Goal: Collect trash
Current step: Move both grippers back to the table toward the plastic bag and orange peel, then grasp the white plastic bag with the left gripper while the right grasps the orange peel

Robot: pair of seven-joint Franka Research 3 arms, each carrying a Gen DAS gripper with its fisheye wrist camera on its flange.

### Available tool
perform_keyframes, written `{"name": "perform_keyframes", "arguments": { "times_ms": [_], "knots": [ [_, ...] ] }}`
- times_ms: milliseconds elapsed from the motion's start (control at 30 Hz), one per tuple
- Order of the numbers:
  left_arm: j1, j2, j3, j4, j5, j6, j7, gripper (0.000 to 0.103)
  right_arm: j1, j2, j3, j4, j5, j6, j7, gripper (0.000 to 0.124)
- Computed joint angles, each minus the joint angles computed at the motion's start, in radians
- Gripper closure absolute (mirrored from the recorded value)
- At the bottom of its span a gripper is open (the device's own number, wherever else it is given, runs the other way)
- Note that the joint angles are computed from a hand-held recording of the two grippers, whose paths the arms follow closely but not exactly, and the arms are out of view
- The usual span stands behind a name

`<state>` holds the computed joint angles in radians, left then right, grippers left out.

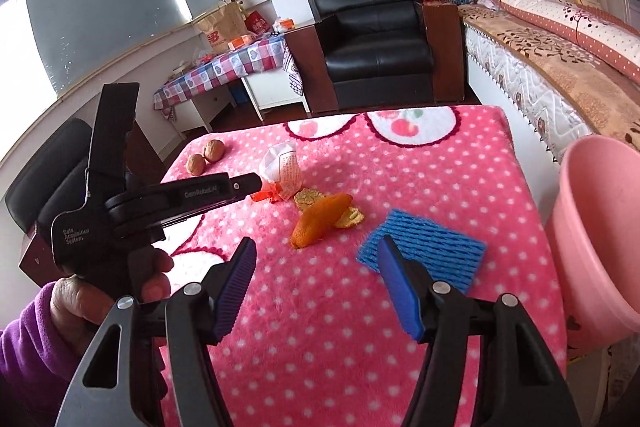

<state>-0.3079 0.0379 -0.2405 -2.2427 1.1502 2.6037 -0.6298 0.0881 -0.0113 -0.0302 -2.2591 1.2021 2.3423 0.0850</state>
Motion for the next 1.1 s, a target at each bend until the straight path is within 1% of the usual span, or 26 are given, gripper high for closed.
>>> {"name": "perform_keyframes", "arguments": {
  "times_ms": [100,167,233,267,367,467,567,700,767,833,867,967,1100],
  "knots": [
    [0.001,0.013,0.004,0.010,0.032,-0.010,-0.020,0.083,0.008,0.025,0.010,0.017,-0.010,0.017,0.022,0.063],
    [0.000,0.016,0.006,0.013,0.050,-0.022,-0.029,0.083,0.015,0.042,0.019,0.030,-0.021,0.031,0.046,0.066],
    [0.002,0.014,0.010,0.009,0.064,-0.015,-0.037,0.084,0.020,0.058,0.028,0.039,-0.024,0.043,0.063,0.067],
    [0.002,0.013,0.010,0.007,0.068,-0.018,-0.037,0.091,0.024,0.068,0.033,0.045,-0.030,0.049,0.078,0.068],
    [0.003,0.006,0.008,0.001,0.071,-0.019,-0.021,0.094,0.031,0.087,0.044,0.057,-0.049,0.052,0.118,0.072],
    [-0.002,-0.024,-0.001,-0.023,0.083,-0.034,-0.022,0.095,0.040,0.106,0.057,0.071,-0.058,0.068,0.145,0.075],
    [0.001,-0.075,-0.015,-0.063,0.100,-0.034,-0.051,0.095,0.053,0.131,0.070,0.091,-0.079,0.100,0.207,0.078],
    [0.007,-0.146,-0.042,-0.111,0.114,-0.046,-0.070,0.095,0.077,0.164,0.090,0.112,-0.125,0.178,0.317,0.080],
    [0.010,-0.178,-0.054,-0.133,0.111,-0.048,-0.073,0.095,0.088,0.176,0.099,0.116,-0.151,0.219,0.358,0.087],
    [0.013,-0.205,-0.066,-0.151,0.101,-0.052,-0.072,0.095,0.096,0.178,0.109,0.111,-0.168,0.261,0.373,0.093],
    [0.015,-0.217,-0.071,-0.158,0.096,-0.051,-0.071,0.095,0.095,0.175,0.112,0.107,-0.172,0.268,0.373,0.095],
    [0.020,-0.246,-0.088,-0.178,0.085,-0.051,-0.076,0.095,0.083,0.160,0.112,0.094,-0.164,0.249,0.357,0.102],
    [0.022,-0.276,-0.107,-0.199,0.073,-0.050,-0.083,0.095,0.064,0.102,0.094,0.044,-0.144,0.202,0.316,0.106]
  ]
}}
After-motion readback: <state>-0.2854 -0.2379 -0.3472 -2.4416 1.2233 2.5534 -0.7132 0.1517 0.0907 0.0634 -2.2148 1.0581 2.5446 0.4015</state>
